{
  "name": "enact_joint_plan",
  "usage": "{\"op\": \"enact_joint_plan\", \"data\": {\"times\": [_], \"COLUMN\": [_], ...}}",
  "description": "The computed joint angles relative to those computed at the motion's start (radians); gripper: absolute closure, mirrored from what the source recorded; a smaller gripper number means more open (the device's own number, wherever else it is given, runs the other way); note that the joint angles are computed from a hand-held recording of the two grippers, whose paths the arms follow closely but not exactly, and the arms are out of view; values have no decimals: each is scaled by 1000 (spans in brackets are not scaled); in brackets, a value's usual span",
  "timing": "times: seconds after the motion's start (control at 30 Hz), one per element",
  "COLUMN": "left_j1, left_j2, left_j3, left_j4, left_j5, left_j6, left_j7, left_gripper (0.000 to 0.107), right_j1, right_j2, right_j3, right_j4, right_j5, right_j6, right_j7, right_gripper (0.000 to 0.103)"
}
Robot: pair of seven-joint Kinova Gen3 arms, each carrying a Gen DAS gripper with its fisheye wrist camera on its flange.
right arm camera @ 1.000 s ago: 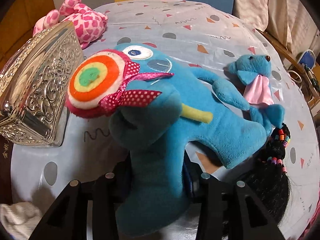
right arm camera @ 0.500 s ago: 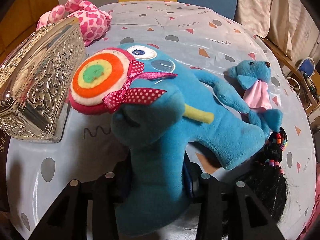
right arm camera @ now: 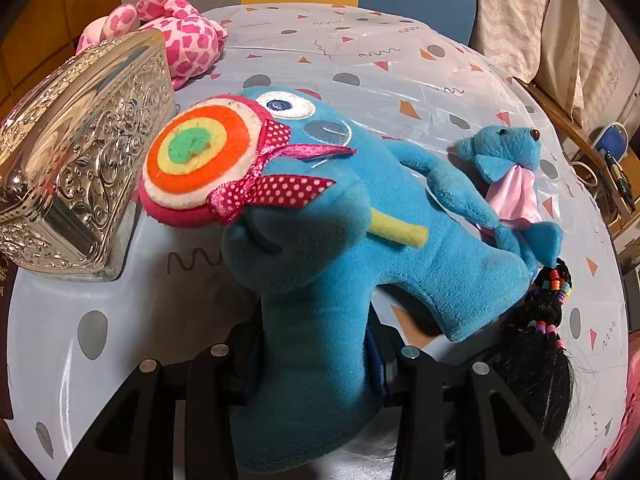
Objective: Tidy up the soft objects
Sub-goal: 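Lower the white knit mitten into the gold tray and open the left tool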
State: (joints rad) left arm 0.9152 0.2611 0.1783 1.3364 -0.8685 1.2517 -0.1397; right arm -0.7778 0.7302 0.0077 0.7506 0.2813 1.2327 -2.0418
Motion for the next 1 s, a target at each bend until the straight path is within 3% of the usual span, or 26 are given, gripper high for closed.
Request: {"op": "enact_joint_plan", "data": {"times": [0.5,0.67,0.9,1.0], "left_j1": [-57,-95,-236,-293], "left_j2": [-95,-122,-242,-276], "left_j3": [44,67,69,83], "left_j4": [141,193,324,352], "left_j5": [-28,-9,127,155], "left_j6": [120,119,-71,-104], "left_j7": [142,176,223,215], "left_gripper": [72,72,72,72], "right_j1": [-22,-23,-24,-23], "right_j2": [-7,-7,-8,-6], "right_j3": [11,11,10,9], "right_j4": [30,31,32,28], "right_j5": [38,42,45,46], "right_j6": [-23,-25,-23,-20], "right_j7": [-19,-24,-23,-18], "right_gripper": [62,62,62,62]}}
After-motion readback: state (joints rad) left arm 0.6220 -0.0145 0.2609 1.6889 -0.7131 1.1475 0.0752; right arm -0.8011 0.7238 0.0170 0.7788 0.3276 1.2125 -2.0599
